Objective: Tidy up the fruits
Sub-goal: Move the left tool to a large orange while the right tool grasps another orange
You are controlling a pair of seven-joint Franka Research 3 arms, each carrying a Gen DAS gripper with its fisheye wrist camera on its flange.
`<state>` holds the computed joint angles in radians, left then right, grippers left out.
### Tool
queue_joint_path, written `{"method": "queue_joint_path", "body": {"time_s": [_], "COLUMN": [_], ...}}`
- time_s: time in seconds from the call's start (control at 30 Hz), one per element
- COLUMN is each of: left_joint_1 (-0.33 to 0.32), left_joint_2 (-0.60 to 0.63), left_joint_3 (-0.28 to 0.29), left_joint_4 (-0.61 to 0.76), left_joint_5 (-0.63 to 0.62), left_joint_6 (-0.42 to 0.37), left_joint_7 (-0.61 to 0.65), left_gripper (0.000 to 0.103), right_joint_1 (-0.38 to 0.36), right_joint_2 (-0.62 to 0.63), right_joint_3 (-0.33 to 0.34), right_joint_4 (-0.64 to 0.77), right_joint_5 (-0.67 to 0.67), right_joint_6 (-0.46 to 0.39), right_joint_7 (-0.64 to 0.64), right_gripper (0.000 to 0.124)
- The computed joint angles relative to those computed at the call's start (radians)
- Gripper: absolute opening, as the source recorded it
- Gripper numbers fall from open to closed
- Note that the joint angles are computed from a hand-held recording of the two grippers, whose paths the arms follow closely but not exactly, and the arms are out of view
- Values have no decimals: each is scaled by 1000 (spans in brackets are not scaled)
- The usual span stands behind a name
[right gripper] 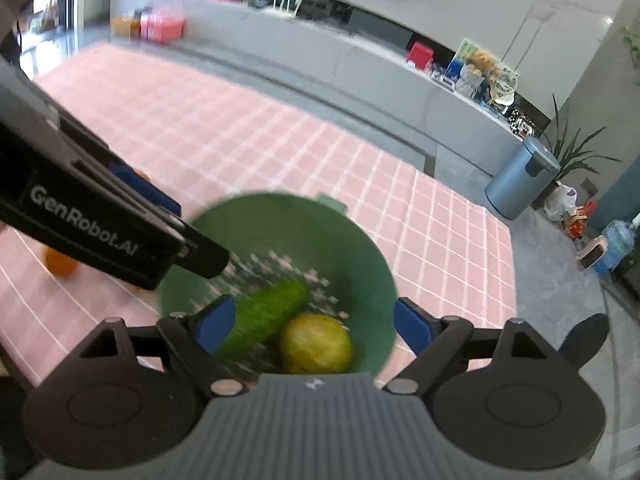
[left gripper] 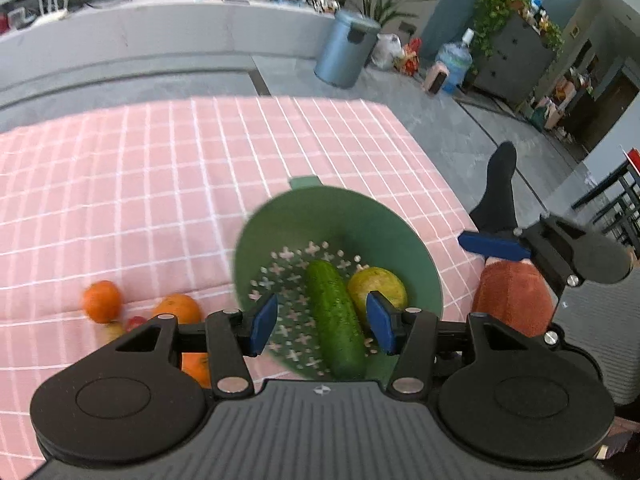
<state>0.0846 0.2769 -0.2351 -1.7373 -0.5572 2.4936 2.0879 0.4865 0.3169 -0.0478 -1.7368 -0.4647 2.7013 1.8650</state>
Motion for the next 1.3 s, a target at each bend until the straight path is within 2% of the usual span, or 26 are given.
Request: {"method": "queue_joint_path", "body": {"time_s": [0.17,0.37,0.53,0.63,0.7,0.93,1.07,1.3], "left_joint_1": [29,42,61,70,78,122,149,171], "left_joint_2": [-71,-126,-146,-143,-133,-86,-67,-29], "left_joint_3": [8,46,75,88,92,93,91,89], "left_joint_4": [-84,-170,-220,-235,-237,-218,-220,-205], "left_joint_5": [-82,-174,-265,-307,-335,-428,-468,-453], "left_joint_6": [51,102,122,129,133,97,82,34], "left_joint_7": [79,184,290,339,371,461,501,492], "left_gripper": [61,61,61,61,61,61,61,61], "right_joint_1": [42,124,194,211,213,225,234,257], "right_joint_2": [-19,-18,5,28,52,150,194,250], "right_joint_3": [-18,-75,-120,-122,-114,-98,-103,-119], "right_joint_4": [-47,-82,-72,-57,-33,52,88,136], "right_joint_5": [-36,-165,-299,-340,-341,-239,-162,-74], "right_joint_6": [97,189,214,223,223,200,190,171], "right_joint_7": [132,400,623,710,723,640,591,500], "right_gripper": [83,83,83,83,83,82,73,67]}}
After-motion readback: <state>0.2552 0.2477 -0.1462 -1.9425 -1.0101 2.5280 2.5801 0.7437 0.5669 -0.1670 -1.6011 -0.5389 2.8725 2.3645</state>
